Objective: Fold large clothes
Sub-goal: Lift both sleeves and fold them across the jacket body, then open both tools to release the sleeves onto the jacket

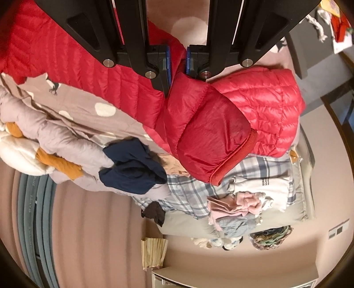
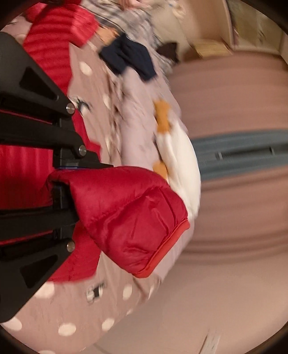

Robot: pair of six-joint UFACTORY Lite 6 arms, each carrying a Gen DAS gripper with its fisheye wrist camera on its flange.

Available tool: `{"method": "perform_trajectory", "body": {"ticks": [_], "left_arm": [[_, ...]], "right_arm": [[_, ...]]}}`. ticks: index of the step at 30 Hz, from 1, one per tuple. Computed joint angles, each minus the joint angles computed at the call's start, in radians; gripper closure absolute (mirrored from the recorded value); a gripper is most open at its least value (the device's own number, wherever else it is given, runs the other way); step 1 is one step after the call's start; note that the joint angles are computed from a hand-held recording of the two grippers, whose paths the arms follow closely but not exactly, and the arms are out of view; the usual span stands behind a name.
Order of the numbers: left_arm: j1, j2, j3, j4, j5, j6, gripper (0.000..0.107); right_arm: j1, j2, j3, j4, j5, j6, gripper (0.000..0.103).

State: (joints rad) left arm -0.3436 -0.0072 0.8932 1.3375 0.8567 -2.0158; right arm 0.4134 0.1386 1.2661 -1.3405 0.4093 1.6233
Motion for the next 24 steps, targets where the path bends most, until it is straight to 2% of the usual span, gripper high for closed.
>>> {"method": "perform_trajectory", "body": {"ticks": [1, 4, 6, 9, 11, 15, 19, 22, 24], "left_arm": [[0.003, -0.002, -0.002, -0.003, -0.004, 0.007, 0.099], [0.012, -0.018, -0.014, -0.010, -0.023, 0.019, 0.099], [0.015, -0.023, -0.016, -0.009, -0.028, 0.017, 0.099], [0.006, -0.009, -0.006, -0.013, -0.012, 0.015, 0.099], [-0.011, 0.002, 0.002, -0.001, 0.008, 0.006, 0.099], [-0.031, 0.019, 0.018, 0.008, 0.024, -0.002, 0.099], [-0.051, 0.043, 0.052, -0.006, 0.058, -0.002, 0.099], [-0.063, 0.058, 0.078, -0.012, 0.056, 0.009, 0.099], [-0.079, 0.074, 0.096, -0.011, 0.056, 0.016, 0.099]], "right_arm": [[0.039, 0.036, 0.019, -0.016, 0.015, 0.007, 0.090], [0.070, 0.101, 0.049, -0.004, -0.001, -0.027, 0.080], [0.065, 0.112, 0.051, 0.029, -0.019, -0.058, 0.048], [0.056, 0.046, -0.028, -0.072, -0.064, 0.044, 0.028], [0.056, 0.010, -0.048, -0.065, -0.041, 0.014, 0.022], [0.031, -0.017, -0.060, -0.089, 0.034, 0.009, 0.021], [-0.113, -0.013, -0.089, -0.109, 0.020, 0.012, 0.023], [-0.248, 0.044, -0.094, -0.105, -0.028, -0.008, 0.037], [-0.335, 0.113, -0.073, -0.020, -0.097, -0.105, 0.039]]}}
